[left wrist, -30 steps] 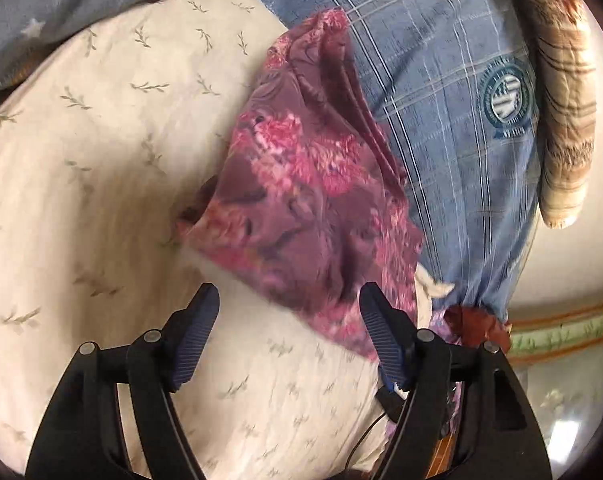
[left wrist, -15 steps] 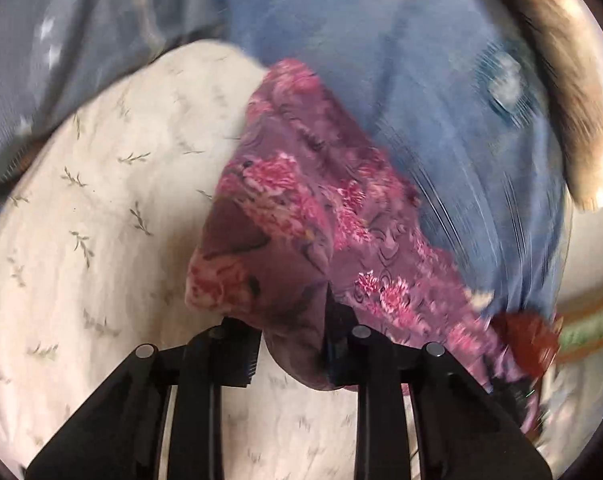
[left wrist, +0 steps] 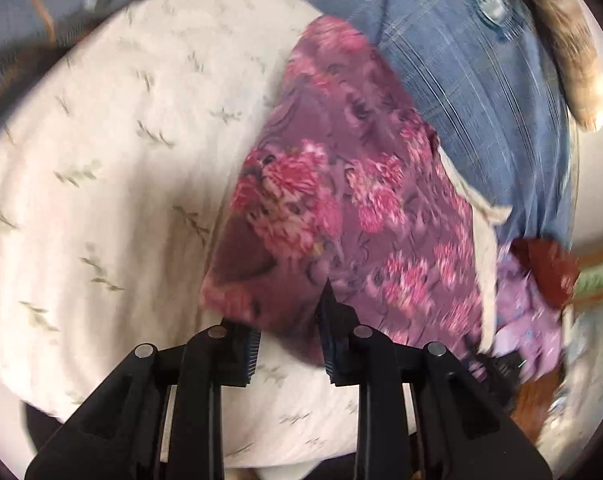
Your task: Fold small clothes
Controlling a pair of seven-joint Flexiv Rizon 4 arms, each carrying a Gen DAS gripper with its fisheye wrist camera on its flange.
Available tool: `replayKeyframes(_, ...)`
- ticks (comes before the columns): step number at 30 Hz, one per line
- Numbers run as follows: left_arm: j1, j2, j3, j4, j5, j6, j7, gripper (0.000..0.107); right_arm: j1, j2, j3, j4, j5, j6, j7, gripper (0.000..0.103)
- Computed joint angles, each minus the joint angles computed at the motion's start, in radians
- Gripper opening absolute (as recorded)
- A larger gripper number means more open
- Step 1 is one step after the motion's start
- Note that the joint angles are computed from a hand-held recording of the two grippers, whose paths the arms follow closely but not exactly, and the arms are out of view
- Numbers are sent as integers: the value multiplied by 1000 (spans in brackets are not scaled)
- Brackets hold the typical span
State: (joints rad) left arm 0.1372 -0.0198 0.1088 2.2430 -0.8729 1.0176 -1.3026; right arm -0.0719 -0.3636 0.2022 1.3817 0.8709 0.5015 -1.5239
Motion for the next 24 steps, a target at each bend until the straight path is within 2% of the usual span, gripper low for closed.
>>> replayKeyframes(3,-4,70,23,42,22,-6,74,23,20,26,-20,-6,-78,-24,0,26)
replayKeyframes(6,1,152,57,81,33,-20,155,24,19,85,-46,27,-132,41,30,29)
replayKeyframes(7,4,158,62,77,49,-17,158,30,20,96,-57,28,-141,67,30,30)
replayKeyframes(8,15,153,65,52,90,-17,155,41,16,106,-60,28,-141,76,24,34)
replayKeyframes(10,17,120,56,8,100,7,155,55,24,89,-69,-38,-161,58,-5,36)
replayKeyframes(11,20,85,49,-34,96,11,159,59,17,73,-52,-74,-172,38,-17,44)
replayKeyframes(14,41,-38,20,-168,108,-16,134,62,47,-26,-28,-232,-187,-27,-66,54)
replayKeyframes(16,63,-118,2,-256,130,-52,91,62,76,-134,9,-350,-269,-22,-37,54)
replayKeyframes(19,107,-246,-11,-401,210,-139,-6,62,159,-312,-32,-572,-347,-90,37,54)
replayKeyframes(20,117,-269,-16,-424,217,-149,-27,62,189,-382,-42,-653,-388,-95,74,54)
replayKeyframes(24,158,-339,-54,-485,183,-170,-48,62,229,-587,-17,-957,-459,-240,154,54)
